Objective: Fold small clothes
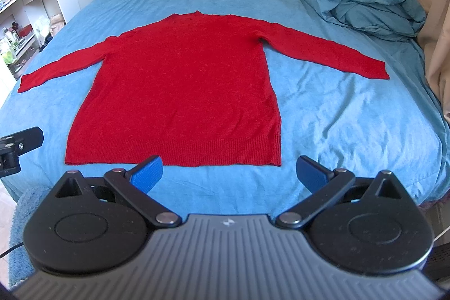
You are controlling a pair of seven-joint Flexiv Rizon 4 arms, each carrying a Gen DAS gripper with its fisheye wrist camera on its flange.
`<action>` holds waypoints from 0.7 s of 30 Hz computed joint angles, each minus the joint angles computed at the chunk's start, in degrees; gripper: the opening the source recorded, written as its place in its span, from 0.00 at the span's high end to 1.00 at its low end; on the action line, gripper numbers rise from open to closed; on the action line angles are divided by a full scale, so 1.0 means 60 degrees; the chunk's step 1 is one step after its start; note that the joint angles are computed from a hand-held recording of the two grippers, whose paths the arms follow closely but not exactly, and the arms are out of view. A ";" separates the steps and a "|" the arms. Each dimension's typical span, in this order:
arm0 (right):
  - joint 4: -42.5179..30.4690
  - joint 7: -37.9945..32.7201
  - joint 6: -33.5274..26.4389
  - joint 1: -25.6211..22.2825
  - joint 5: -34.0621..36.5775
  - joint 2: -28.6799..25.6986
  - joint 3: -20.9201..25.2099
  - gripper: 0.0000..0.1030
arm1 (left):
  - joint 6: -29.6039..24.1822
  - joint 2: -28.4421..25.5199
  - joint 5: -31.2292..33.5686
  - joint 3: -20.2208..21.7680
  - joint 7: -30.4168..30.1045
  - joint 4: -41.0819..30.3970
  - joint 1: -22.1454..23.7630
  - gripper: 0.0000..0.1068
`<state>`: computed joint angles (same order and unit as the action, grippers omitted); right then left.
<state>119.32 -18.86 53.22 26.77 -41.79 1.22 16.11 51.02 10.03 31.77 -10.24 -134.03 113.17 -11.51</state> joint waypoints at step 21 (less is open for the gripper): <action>-0.0820 0.1447 0.0746 -0.1044 -0.1265 -0.0964 -0.1168 0.00 | 0.1215 -0.3805 0.0122 0.0469 0.1281 -0.4125 -0.0386 0.04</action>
